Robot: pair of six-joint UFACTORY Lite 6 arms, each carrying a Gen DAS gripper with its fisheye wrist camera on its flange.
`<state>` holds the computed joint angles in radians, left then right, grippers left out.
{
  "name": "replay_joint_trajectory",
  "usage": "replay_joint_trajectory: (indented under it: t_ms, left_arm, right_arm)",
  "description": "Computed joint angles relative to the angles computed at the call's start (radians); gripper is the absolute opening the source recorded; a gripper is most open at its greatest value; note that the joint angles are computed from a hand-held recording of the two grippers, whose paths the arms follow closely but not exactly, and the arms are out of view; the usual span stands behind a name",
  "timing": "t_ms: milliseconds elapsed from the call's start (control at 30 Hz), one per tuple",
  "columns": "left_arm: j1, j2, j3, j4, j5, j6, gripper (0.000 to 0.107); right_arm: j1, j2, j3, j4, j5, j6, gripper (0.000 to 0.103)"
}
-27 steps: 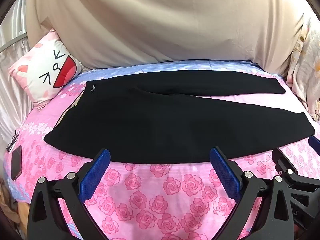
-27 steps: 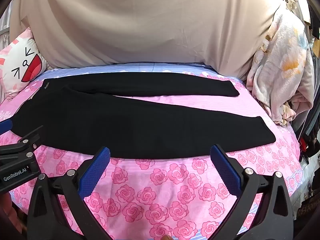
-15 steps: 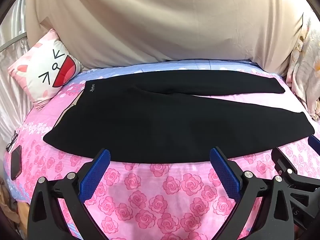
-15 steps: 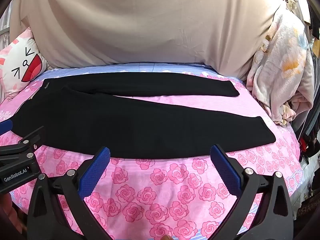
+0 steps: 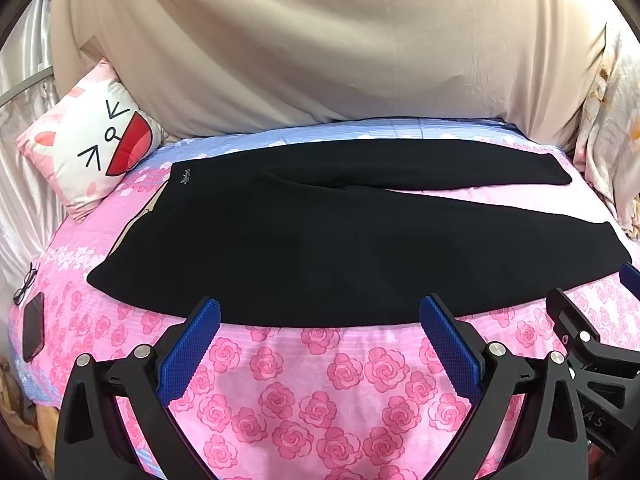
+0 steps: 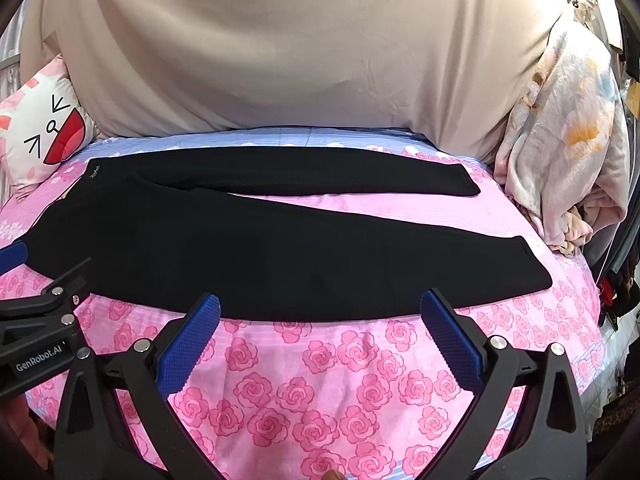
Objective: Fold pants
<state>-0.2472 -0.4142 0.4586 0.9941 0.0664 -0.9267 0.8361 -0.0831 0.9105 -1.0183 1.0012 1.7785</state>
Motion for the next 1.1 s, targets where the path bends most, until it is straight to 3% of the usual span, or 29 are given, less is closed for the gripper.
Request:
replay_joint_trajectory:
  t_ms: [267,733,1100]
  left_arm:
    - [0.016,0.016,0.007,-0.132,-0.013,0.139,0.098]
    - [0.000,0.001,-0.015,0.161,-0.001,-0.157,0.098]
    - [-0.022,-0.015,-0.018,0.107,0.024,-0.113,0.098]
  right_arm:
    - [-0.005,0.000,0.009,0.005,-0.004,-0.011,0.098]
    - [-0.005,-0.005,-0.003,-0.002,-0.009,0.004,0.098]
    - [-0.004,-0.008,-0.010,-0.005,-0.011,0.009,0.098]
